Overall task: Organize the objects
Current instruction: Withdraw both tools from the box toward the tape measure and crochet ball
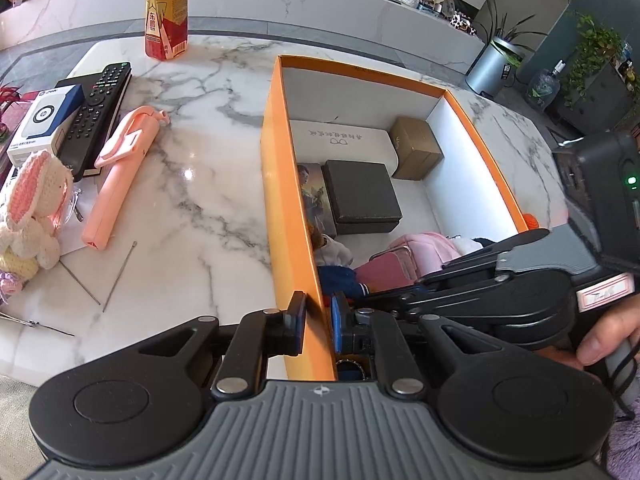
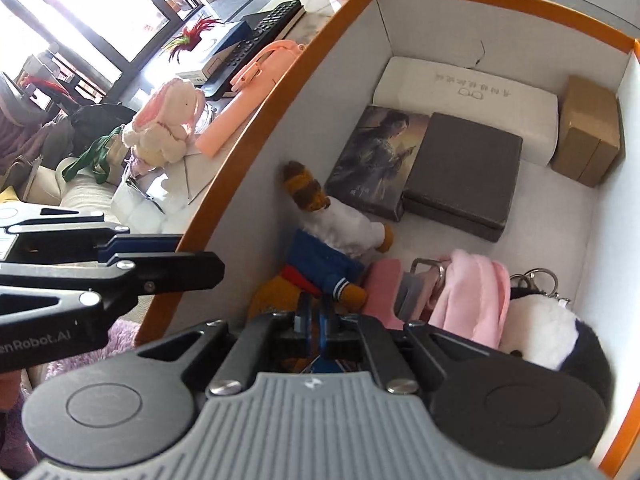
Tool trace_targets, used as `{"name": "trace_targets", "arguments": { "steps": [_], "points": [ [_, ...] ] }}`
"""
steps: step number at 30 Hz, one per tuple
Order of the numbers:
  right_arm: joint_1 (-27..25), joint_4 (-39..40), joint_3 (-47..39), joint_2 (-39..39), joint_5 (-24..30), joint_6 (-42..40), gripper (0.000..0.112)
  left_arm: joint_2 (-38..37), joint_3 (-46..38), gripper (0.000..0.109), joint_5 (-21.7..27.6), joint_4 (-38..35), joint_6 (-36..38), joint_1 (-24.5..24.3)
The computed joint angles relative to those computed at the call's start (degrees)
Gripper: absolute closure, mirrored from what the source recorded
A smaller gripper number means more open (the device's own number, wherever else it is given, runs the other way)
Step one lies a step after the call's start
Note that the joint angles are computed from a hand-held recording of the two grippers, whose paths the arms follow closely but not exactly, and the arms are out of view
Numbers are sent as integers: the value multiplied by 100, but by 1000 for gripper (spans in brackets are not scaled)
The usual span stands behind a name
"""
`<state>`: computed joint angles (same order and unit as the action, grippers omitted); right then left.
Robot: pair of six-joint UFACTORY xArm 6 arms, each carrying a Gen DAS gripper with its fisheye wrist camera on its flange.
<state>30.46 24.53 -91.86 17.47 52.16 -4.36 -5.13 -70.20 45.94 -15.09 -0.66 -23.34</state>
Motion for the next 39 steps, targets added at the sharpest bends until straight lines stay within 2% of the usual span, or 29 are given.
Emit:
{"name": "trace_targets", "arguments": {
  "steps": [4,7,9,13,16,18,20,25,29,34,39],
  "points": [
    [-32,43,339,-365,-182,-75,107,-31,-7,93,-36,341,-176,-87],
    [-25,18,653,-719,-352,-86,107,-155,32,93,-146,895,-542,-197],
    [-7,-72,881,-988,-512,-61,107,-270,47,93,-181,1252,-802,-275],
    [61,-433,1408,-1612,-948,13,104,-555,97,93,-217,1519,-1040,-445],
    [28,-557,1889,-2166,-1258,-26,98,-699,79,89,-252,1729,-1193,-647],
    [-10,-659,2254,-2554,-1525,-2,85,-759,63,86,-298,1798,-1243,-805],
    [-67,-862,2634,-2956,-1802,90,82,-798,73,81,-434,1816,-1239,-988],
    [-442,-1266,3700,-4078,-2415,454,75,-724,78,74,-970,1496,-772,-1515],
    [-870,-1528,4637,-5008,-2909,624,62,-333,-164,71,-1217,1336,-296,-2000],
    [-1487,-2128,5546,-5848,-3107,1058,59,364,-704,61,-1266,1437,182,-2479],
    [-1888,-2258,6056,-5972,-3202,911,57,1174,-1428,49,-978,1642,623,-2742]
  ]
}}
